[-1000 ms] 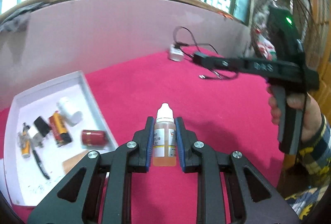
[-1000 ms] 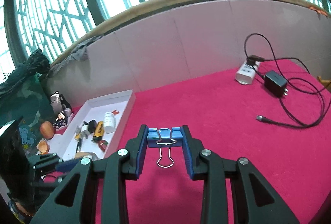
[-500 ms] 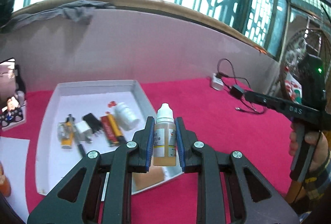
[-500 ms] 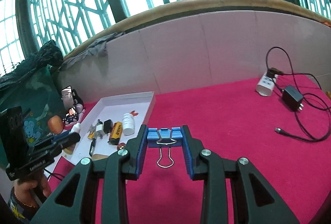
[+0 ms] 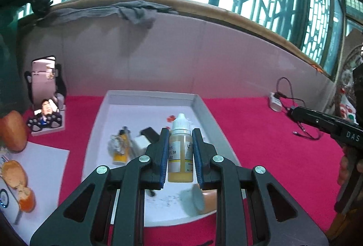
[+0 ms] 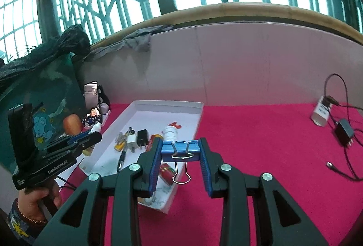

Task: Organize rigid objects
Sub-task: 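Carry the dropper bottle and binder clip into the white tray and open both grippers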

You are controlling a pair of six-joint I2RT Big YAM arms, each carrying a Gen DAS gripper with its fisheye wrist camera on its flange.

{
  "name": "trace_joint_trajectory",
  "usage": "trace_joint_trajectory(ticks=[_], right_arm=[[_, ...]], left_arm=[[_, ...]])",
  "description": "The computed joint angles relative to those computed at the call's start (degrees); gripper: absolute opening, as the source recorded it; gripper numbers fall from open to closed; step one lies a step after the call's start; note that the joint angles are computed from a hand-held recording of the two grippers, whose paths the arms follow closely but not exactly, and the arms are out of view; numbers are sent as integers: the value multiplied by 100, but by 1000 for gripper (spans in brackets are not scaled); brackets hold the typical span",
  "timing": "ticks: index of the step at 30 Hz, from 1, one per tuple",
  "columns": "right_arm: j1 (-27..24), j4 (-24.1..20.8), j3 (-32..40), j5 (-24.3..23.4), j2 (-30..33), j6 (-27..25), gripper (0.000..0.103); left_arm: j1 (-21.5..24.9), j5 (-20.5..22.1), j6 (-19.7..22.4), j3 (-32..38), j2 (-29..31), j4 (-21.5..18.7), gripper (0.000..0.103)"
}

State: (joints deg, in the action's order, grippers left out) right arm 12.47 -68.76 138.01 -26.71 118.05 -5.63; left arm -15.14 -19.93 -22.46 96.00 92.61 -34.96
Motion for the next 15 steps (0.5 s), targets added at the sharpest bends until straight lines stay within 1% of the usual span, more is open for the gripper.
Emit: trace_joint_trajectory(ticks=[4, 9, 12, 13, 15], right_arm=[[129, -143, 290, 45, 202, -31, 31], [297, -473, 819, 96, 552, -68, 31], [381, -584, 1075, 160, 726, -40, 31], [405, -640, 1198, 192, 806, -35, 31], [459, -895, 1668, 236, 1084, 0, 31]], left_arm=[[115, -64, -30, -17, -10, -28, 19], [227, -114, -56, -16, 14, -115, 19], [309, -87, -113, 5, 44, -164, 19], [342, -58, -122, 30, 66, -178, 19], [435, 52, -180, 143, 152, -246, 19]])
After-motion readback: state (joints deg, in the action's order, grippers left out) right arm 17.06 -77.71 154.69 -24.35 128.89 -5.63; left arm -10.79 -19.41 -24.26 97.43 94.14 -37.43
